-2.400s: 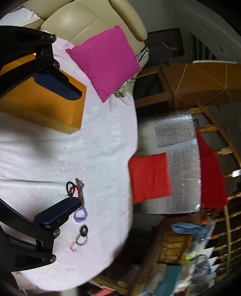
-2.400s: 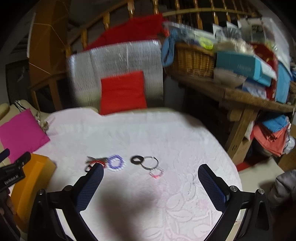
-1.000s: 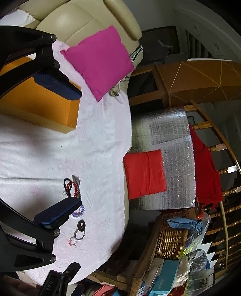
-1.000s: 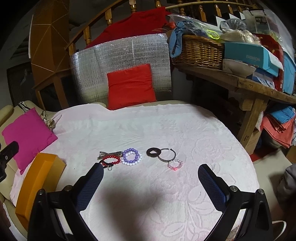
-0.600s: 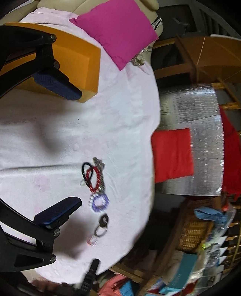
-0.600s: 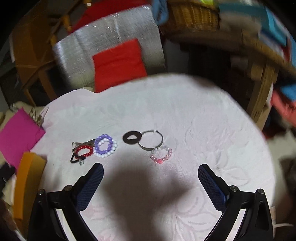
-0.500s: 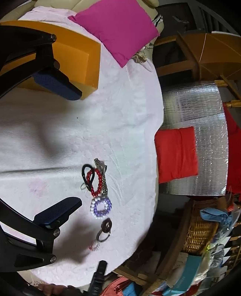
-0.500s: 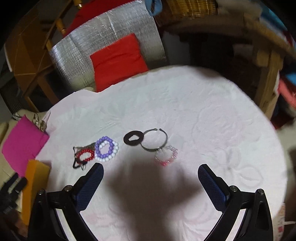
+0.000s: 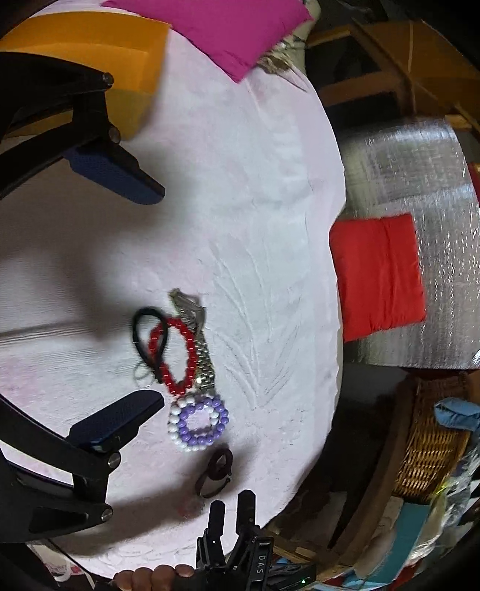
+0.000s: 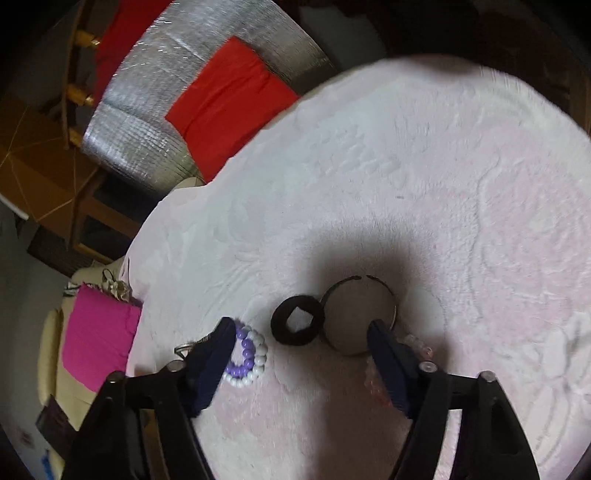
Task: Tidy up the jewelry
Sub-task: 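Grasp the silver watch with the left tool while the right tool grasps the black rubber ring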
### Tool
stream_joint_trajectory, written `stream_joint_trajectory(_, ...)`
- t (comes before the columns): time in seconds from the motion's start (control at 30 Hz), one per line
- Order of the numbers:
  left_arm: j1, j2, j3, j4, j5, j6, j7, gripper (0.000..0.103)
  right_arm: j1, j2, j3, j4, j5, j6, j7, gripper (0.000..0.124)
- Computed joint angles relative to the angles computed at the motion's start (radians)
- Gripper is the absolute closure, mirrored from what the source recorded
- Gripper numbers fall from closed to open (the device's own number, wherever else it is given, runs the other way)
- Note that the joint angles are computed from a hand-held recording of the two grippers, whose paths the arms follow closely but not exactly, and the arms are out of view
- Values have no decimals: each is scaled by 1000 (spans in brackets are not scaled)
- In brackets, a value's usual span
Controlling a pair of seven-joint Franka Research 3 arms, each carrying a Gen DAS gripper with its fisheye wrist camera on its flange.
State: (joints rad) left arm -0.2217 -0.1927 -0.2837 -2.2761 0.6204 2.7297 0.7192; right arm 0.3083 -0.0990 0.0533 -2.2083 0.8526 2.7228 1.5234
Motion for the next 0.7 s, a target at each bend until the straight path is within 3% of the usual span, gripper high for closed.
stream_joint_trajectory(0.13, 3, 87, 23, 69, -11, 27, 72, 3, -5, 34, -4, 30, 32, -20, -12, 56)
stream_joint_trajectory(0.17, 1, 106, 31, 80, -25, 39, 103, 7, -6, 40, -6, 36, 61, -27, -31, 56)
stream_joint_trajectory(0.3, -14, 177, 53, 125, -183, 56, 306, 42, -16, 50, -7, 46, 123, -40, -72, 56)
stream_joint_trajectory(0.43, -19, 220, 50, 150, -337, 68, 495, 61, -24, 61, -2, 53, 132, -48, -68, 56)
stream_joint_trajectory(0.5, -20, 226, 47, 154, -390, 66, 552, 78, -26, 72, 0, 65, 150, -55, -83, 62)
stream_joint_trajectory(0.63, -15, 224, 44, 143, -492, 84, 639, 82, -27, 103, 11, 90, 65, -63, -11, 68)
stream_joint_trajectory(0.7, -14, 222, 44, 142, -540, 85, 673, 85, -28, 116, 15, 98, 27, -74, 22, 84)
